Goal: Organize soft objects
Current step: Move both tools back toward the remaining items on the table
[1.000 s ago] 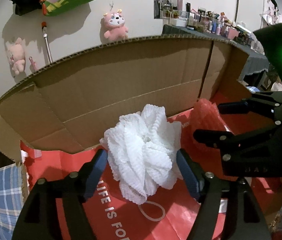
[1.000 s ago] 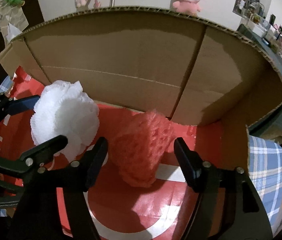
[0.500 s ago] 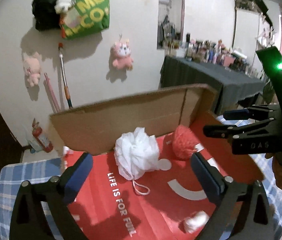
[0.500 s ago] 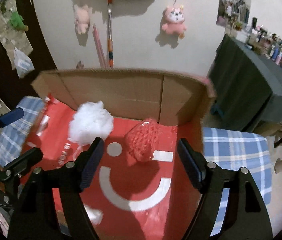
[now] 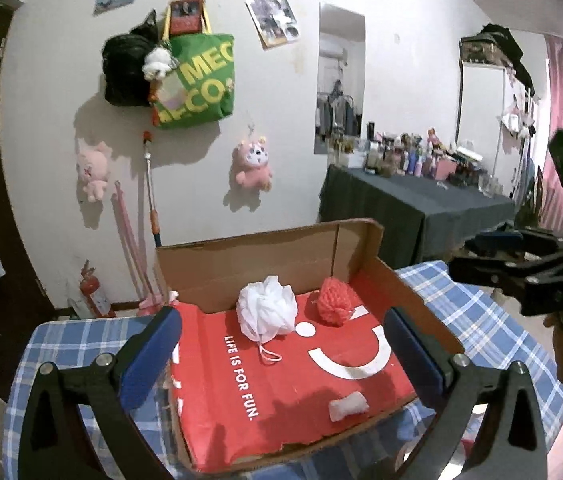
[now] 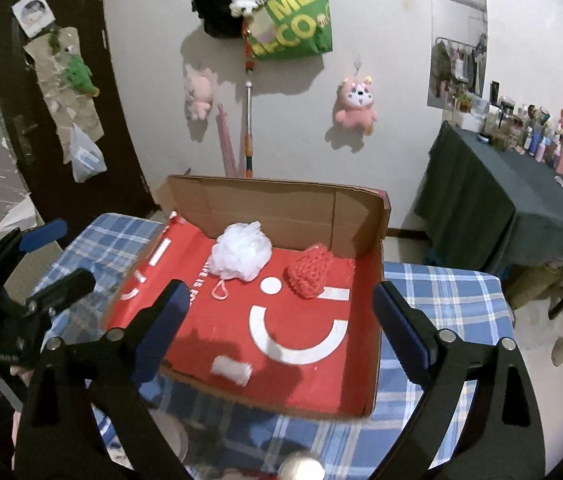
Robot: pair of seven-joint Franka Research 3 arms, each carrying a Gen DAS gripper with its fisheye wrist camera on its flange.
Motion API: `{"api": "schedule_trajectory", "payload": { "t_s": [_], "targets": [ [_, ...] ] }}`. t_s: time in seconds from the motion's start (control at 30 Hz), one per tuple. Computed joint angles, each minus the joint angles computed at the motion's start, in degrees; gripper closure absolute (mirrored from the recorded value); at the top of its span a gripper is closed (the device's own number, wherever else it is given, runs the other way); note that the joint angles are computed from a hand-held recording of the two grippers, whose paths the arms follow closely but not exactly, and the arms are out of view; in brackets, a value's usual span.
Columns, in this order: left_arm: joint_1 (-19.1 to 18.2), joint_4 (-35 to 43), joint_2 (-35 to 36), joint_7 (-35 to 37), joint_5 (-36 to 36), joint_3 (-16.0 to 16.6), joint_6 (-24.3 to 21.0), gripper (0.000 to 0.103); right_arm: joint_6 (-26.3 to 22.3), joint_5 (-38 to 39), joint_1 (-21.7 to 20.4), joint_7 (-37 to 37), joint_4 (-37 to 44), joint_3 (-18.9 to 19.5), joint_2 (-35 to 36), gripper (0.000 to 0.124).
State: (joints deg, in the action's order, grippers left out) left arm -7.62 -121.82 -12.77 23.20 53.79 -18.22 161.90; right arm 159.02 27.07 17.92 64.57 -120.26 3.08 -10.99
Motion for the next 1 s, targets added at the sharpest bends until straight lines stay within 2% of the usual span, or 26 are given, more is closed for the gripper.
{"api": "schedule_trajectory", "payload": {
  "t_s": [0.2, 0.37, 0.53, 0.7, 0.83, 0.9, 1.0],
  "targets": [
    [1.8, -5.6, -6.6, -8.1, 4.8, -2.3, 2.0, 0.0, 3.5, 7.0, 2.9, -5.9, -9.0, -2.0, -7.9, 0.03],
    [5.6, -10.9, -14.0, -18.7, 10.7, -7.4, 2.4, 0.0, 9.4, 9.2, 5.7, -8.2, -17.1, -2.9, -14.3, 0.03],
    [6.2, -15.8, -21.1, -25.3, 12.9, -11.1, 0.7, 0.0, 15.8, 11.6, 10.4, -10.3, -26.2, -5.4, -21.5, 0.026],
    [4.7, -20.1, -25.7, -29.1, 11.5, -13.3, -0.8, 0.0, 23.2, 10.3, 11.8, -7.3, -35.3, -4.7, -27.4, 0.026],
    [3.9, -22.7, -27.7, -32.2, 10.7, -16.6, -4.1, 0.0, 25.9, 9.1, 12.2, -3.9, -40.6, -4.3, -30.0, 0.026],
    [3.1, -23.5, -27.5, -33.3, 10.8, -17.4, -4.9, 0.0, 28.5, 8.4, 10.9, -1.7, -43.6, -2.1, -30.5, 0.026],
    [1.7, -24.8, -26.0, -35.7, 10.9, -18.0, -4.9, 0.0, 30.4, 7.0, 11.7, 0.5, -46.4, -2.3, -30.4, 0.026]
  ]
}}
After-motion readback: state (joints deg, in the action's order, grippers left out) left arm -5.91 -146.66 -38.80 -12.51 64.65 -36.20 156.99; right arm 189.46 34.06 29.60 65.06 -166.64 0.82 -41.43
